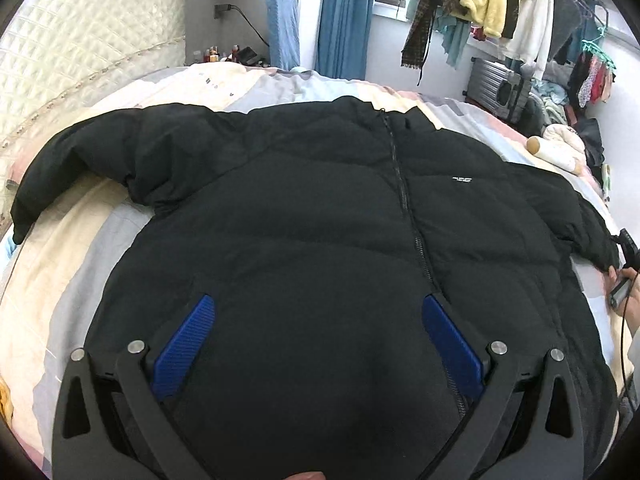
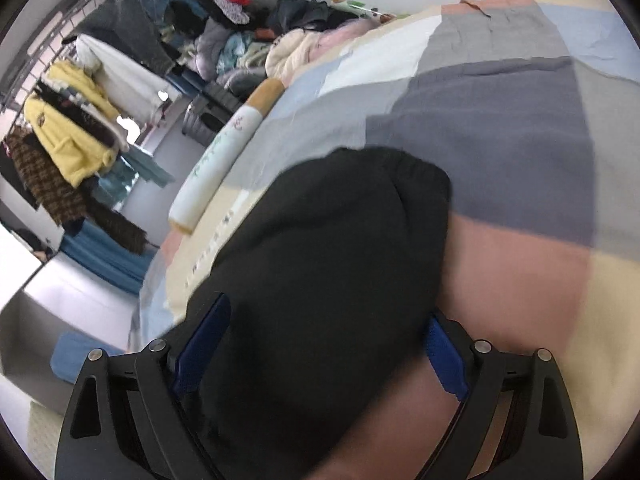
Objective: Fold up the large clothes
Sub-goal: 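Reach the right tool to the sleeve cuff nearest it and grasp it, then lift the sleeve with the right tool and carry it across the jacket body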
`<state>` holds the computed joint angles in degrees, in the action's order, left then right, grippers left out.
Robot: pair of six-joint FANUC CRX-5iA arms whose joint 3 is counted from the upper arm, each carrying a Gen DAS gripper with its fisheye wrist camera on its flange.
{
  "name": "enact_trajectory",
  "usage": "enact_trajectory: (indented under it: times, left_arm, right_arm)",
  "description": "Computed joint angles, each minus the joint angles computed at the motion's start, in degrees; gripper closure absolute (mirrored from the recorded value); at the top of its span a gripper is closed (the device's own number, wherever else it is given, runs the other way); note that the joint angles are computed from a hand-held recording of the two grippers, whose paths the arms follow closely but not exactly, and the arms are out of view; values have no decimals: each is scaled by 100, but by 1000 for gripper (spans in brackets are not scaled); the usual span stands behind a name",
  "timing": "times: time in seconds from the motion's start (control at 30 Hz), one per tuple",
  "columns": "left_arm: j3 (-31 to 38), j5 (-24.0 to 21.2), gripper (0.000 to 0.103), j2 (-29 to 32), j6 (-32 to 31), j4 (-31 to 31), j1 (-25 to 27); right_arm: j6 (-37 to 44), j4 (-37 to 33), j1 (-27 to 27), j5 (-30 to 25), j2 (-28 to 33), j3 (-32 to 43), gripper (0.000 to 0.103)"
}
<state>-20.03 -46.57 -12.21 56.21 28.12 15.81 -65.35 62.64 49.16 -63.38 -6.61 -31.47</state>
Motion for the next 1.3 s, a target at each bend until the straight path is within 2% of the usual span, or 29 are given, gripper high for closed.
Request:
enact_trajectory:
  times: [0.1,0.17,0.2,0.23,0.33,0.53,0.83,0.93,1.1,1.27,1.3]
  left_arm:
    - [66,60,0,61,180,-176,-65]
    - [115,72,0,114,281,-285,-98]
    - [143,70,0,141,328,-359,-118]
    - [174,70,0,165,394,-441,-144]
    - [234,82,0,219,497,-599,-202]
    - [215,83,0,161,496,-644,-179]
    - [127,-100,0,-26,-3,-444,13]
    - [84,-74,0,-152,-96,-450,78]
    - [-122,-182,0,-365,-540,84,348]
    - [-262,-203,0,-504,-847,503,521]
    - [-276,-236,0,-528,-900,554,559]
  right_arm:
    - [52,375,-289,302,-21,-119,30]
    - [187,524,-464,461,-26,-134,49]
    - [362,417,-493,448,12,-50,69]
    - [501,342,-543,459,53,23,78]
    - [1120,155,-526,212,166,303,94]
    - [1558,90,-299,-663,139,678,101]
    - [2819,187,162,-1805,374,1904,102]
    - [3416,286,334,-2089,617,2517,102]
    - [4155,651,617,-2323,1123,3616,102]
    - [5230,1017,877,-2336,1901,5144,102]
    - [5611,1072,925,-2326,2182,5664,102]
